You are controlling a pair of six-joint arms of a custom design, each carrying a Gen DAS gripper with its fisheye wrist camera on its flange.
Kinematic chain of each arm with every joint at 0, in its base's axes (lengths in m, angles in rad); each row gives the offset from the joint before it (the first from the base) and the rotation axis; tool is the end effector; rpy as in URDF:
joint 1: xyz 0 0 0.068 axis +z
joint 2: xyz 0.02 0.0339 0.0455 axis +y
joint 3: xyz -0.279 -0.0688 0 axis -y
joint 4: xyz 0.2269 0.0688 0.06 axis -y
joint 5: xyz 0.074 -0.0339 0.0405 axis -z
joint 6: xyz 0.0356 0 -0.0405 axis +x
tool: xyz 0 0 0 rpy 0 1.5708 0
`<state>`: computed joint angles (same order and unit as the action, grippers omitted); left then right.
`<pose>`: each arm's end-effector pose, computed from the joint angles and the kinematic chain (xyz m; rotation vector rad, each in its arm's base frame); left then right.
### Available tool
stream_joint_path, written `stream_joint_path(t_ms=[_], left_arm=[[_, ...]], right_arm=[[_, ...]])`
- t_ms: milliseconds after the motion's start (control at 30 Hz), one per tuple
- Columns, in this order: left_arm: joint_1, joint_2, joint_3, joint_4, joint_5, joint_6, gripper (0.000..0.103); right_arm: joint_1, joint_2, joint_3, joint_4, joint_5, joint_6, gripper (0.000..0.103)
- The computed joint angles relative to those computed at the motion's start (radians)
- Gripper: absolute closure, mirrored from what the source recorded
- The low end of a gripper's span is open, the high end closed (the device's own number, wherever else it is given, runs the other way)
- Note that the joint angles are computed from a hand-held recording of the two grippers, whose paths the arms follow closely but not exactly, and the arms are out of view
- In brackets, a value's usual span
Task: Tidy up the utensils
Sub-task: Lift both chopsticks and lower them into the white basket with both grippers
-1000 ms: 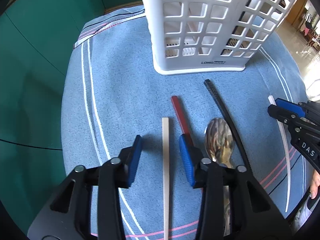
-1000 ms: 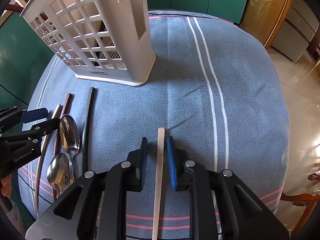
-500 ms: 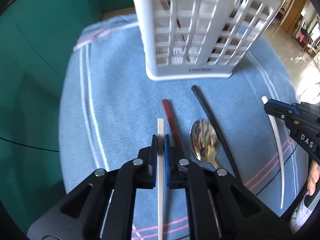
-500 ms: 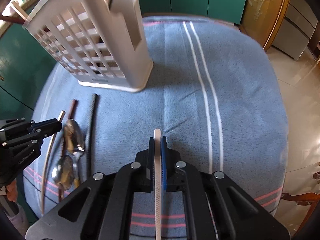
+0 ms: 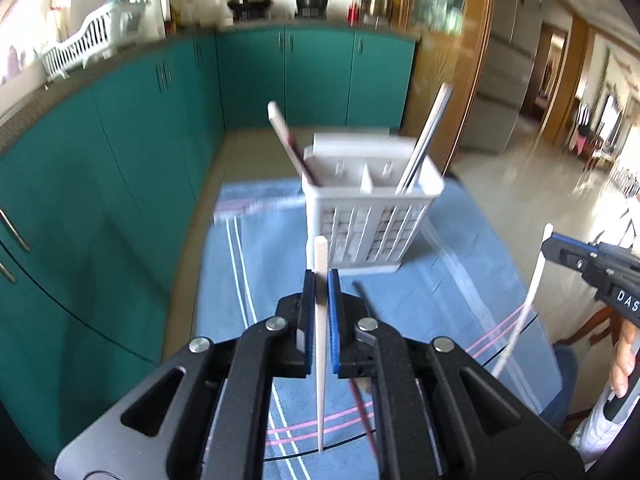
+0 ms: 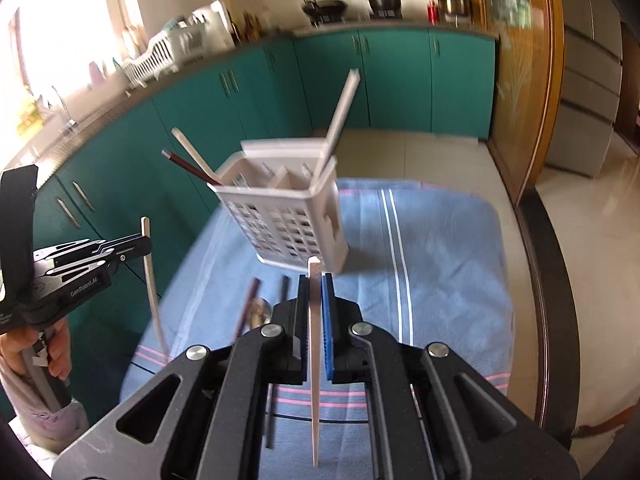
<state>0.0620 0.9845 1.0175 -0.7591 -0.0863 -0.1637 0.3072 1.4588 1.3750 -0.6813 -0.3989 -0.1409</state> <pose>0.1718 0.0137 0.3407 -0.3025 2.2740 0.0465 0.2789 0.1030 0.3576 -0.7091 2.2137 0.5485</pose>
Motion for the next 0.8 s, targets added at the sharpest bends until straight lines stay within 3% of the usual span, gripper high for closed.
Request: stream_joint_path(t_ms=[300,433,567,667,800], left_arm=[[0.027,-0.037,0.187,0.021,0.018,0.033,0.097],[0.077,0.021,0.351,0.036,0.071,0.031,0.097],[0.099,0.120,0.463,0.101,0.055,0.022,0.097],[0.152,0.190,0.486,0.156,0.110,-0.019,0.097],[0.177,0.241,0.401,0.284,0.108,-0.061,0.097]], right_arm=[[-0.008,-0.032,0.143,-0.004,-0.064,0.016,0.096],[0.004,0.062,0.366,-0.056,-0.087,0.040,0.096],[0.035,0.182,0.590,-0.084,-0.039,0.078,0.096],[0.042,0.253,0.708,-0.075,-0.020,0.127,0.096],[0.060,0.292,0.715,-0.009,0.030,0.158,0.096]])
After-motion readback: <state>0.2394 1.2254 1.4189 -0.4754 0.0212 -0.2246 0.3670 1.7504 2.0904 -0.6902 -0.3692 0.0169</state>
